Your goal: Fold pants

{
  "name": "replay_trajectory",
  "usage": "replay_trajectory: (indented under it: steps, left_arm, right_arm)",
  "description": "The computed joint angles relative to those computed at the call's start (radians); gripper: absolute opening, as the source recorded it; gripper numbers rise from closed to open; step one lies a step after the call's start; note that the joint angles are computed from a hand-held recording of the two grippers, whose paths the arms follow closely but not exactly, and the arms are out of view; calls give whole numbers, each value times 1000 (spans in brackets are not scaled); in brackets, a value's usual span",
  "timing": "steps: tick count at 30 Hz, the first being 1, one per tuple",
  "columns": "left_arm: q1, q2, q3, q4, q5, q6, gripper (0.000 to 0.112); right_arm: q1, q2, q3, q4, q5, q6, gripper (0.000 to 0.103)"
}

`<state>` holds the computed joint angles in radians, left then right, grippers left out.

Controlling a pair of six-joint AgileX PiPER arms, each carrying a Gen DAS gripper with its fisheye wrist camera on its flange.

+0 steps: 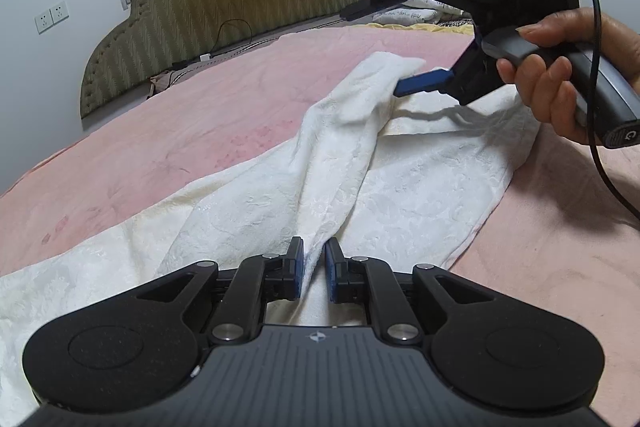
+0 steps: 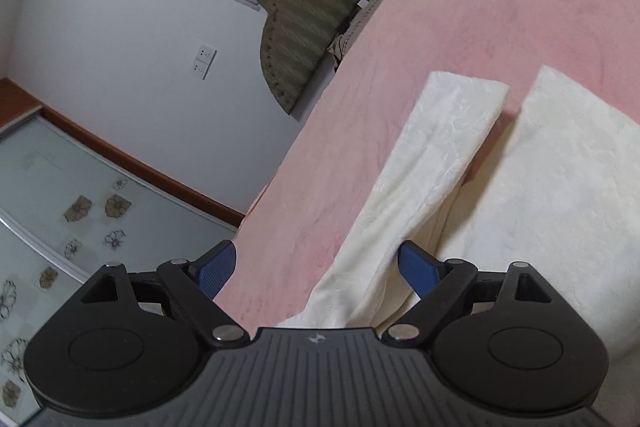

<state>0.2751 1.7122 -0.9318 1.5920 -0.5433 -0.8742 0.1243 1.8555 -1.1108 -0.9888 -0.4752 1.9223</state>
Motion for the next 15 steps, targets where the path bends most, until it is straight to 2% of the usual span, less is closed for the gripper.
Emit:
replay_trajectory:
  steps: [2, 5, 7, 8, 9, 10, 11, 12, 15]
  left_arm:
    - [0, -1, 0, 2, 0, -3, 21]
    - [2, -1, -2, 8, -2, -12, 21]
    - [1, -2, -1, 8, -1, -11, 21]
    - [1, -2, -1, 7, -1, -9, 21]
    - [0, -2, -1, 6, 1, -6, 21]
    - [-2, -3, 2, -1, 4, 5, 21]
    - [-6, -5, 8, -17, 9, 29, 21]
    - [-11, -9, 16, -39, 16, 62, 21]
    - [-37, -21, 50, -147, 48, 219, 23]
  right_arm:
    - [2, 21, -35, -26, 31, 13, 89]
    - [17, 53, -85, 45, 142, -59, 89]
    - [12, 77, -102, 150, 170, -151, 87]
    - [9, 89, -113, 155, 187, -145, 75]
    - [6, 101, -129, 123, 204, -106, 52]
    - [3, 106, -136, 93, 212, -73, 40]
    - [-1, 109, -135, 82, 211, -64, 23]
    - [-2, 110, -130, 100, 205, -81, 16]
    - [-1, 79, -73, 287, 170, -263, 9]
